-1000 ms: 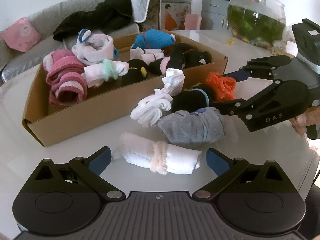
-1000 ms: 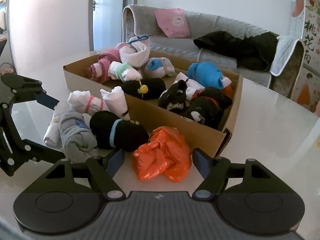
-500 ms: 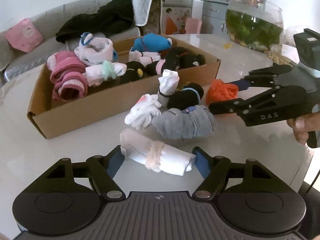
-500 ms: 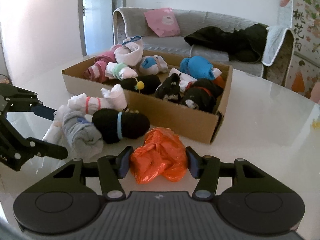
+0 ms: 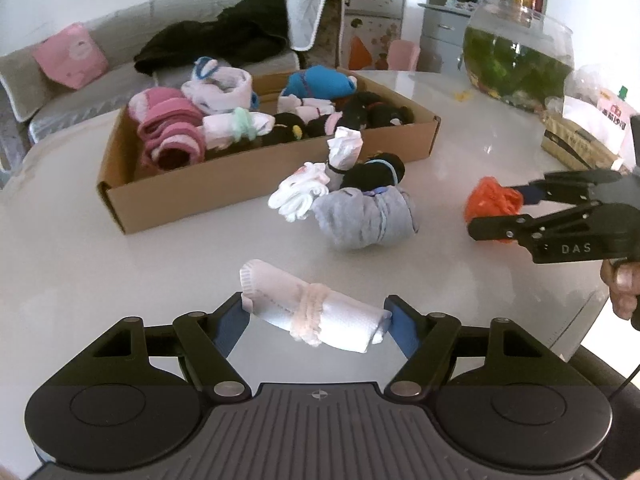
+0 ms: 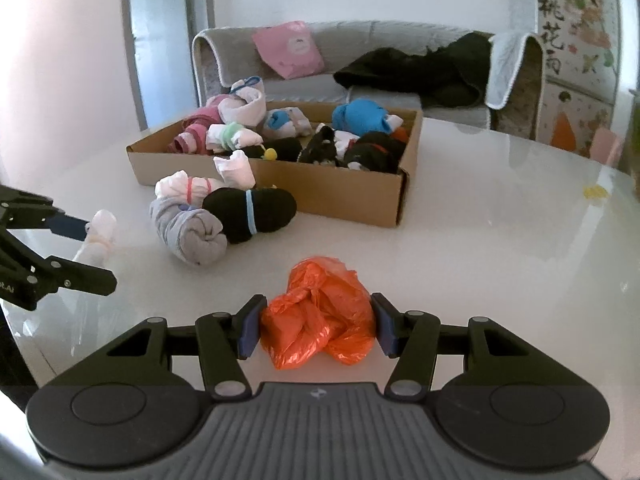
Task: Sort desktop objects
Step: 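Grasp white rolled sock with lace band with left gripper while right grasps orange bag, then carry white lace-band sock and orange bag over the box with both grippers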
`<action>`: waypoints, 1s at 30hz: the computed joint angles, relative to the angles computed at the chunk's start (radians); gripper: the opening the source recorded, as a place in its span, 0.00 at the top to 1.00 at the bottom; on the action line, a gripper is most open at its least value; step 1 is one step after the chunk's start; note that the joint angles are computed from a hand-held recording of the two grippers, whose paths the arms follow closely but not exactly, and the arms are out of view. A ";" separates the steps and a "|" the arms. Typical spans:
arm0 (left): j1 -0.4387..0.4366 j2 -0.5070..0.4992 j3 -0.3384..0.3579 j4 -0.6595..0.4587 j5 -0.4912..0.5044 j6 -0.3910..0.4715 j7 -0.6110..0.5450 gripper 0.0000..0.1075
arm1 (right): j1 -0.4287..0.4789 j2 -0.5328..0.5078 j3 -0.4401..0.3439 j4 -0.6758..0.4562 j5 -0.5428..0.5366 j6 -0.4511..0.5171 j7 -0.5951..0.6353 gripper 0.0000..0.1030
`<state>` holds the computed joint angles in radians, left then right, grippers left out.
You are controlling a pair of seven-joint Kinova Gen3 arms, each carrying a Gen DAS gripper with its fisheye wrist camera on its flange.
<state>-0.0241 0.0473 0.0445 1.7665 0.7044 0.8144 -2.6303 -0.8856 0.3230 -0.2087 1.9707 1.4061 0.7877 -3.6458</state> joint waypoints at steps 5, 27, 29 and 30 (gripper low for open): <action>-0.011 -0.028 -0.018 0.018 0.003 0.002 0.032 0.27 | -0.020 -0.010 -0.007 0.021 -0.013 0.044 -0.060 0.50; -0.079 -0.113 -0.140 -0.143 0.083 0.109 0.173 0.28 | 0.010 -0.107 -0.032 0.005 0.009 0.173 -0.031 0.50; -0.075 -0.109 -0.124 -0.170 0.080 0.086 0.189 0.28 | 0.030 -0.114 -0.030 -0.014 0.032 0.161 -0.013 0.50; -0.070 -0.106 -0.114 -0.182 0.073 0.069 0.200 0.28 | 0.037 -0.114 -0.029 -0.027 0.042 0.158 0.000 0.50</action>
<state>-0.0939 -0.0589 -0.0693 1.5845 0.7775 0.8830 -2.4304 -0.8487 0.2094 -0.2373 1.9441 1.4480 0.9462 -3.6459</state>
